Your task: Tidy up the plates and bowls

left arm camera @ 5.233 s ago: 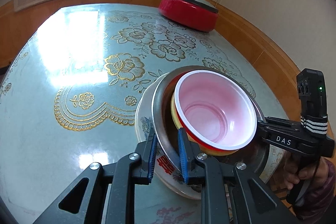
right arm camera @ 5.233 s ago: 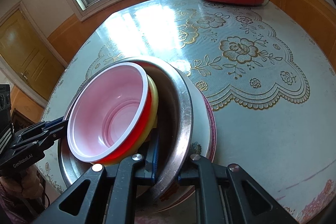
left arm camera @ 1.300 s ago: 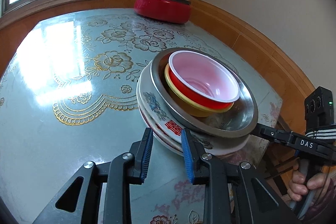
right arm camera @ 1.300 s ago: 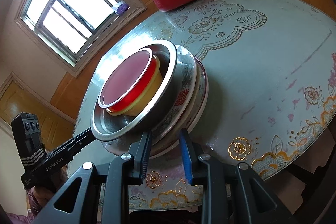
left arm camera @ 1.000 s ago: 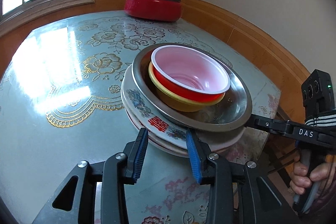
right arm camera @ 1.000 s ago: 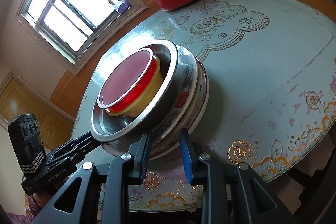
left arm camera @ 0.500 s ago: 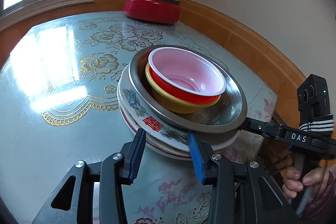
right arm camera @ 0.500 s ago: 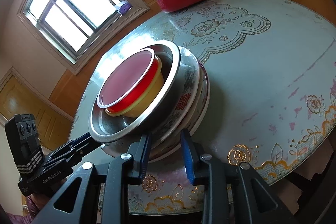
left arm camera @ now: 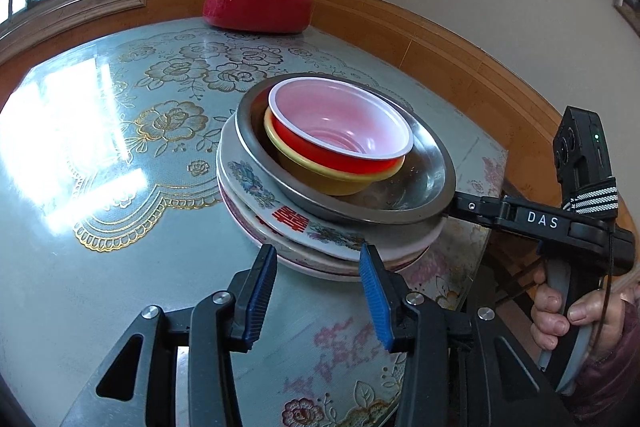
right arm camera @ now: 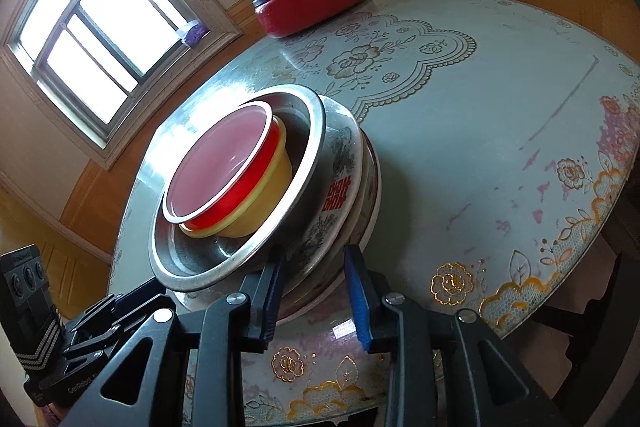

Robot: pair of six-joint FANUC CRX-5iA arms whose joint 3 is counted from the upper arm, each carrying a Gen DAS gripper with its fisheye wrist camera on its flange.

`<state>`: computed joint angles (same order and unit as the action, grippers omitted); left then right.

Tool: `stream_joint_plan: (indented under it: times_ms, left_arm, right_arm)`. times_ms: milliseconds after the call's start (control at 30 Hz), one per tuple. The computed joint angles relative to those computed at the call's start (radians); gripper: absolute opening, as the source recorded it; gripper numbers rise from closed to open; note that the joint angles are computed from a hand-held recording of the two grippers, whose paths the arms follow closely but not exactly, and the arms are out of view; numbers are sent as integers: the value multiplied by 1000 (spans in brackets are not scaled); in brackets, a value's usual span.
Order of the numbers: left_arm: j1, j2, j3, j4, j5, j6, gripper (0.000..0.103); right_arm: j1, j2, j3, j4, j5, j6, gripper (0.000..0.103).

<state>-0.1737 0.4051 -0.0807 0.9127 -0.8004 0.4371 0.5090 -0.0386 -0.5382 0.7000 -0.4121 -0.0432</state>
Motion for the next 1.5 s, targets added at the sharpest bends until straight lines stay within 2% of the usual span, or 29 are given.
stream_joint_plan:
  times_ms: [200, 433, 633, 700, 767, 900, 967, 1100, 1167, 1333, 1500]
  left_arm:
    - [29, 12, 36, -56, -23, 39, 48]
    - [50, 16, 64, -124, 46, 84, 53]
    - [62, 2, 32, -56, 88, -40, 63]
    - [64, 2, 32, -45, 88, -62, 70]
    - [67, 3, 32, -29, 80, -78, 72]
    - [56, -16, 3, 12, 114, -127, 84]
    - [52, -26, -17, 51, 122, -164, 86]
    - [42, -43, -55, 121, 133, -239, 99]
    - [37, -49, -71, 146, 143, -262, 103]
    - [24, -66, -105, 192, 181, -336, 103]
    - [17, -83, -138, 275, 178, -429, 103]
  right_arm:
    - [51, 25, 28, 61, -105, -104, 34]
    - [150, 76, 104, 88, -301, -146, 34]
    - [227, 119, 160, 128, -465, -215, 35]
    - [249, 138, 185, 137, -509, -210, 37]
    - [268, 161, 215, 148, -557, -205, 38]
    - [307, 204, 261, 200, -667, -260, 41]
    - [324, 231, 290, 201, -730, -293, 42]
    - [355, 281, 336, 184, -838, -342, 44]
    - [363, 300, 352, 168, -870, -353, 44]
    - [357, 313, 355, 188, -903, -391, 44]
    - [348, 312, 351, 235, -907, -414, 44]
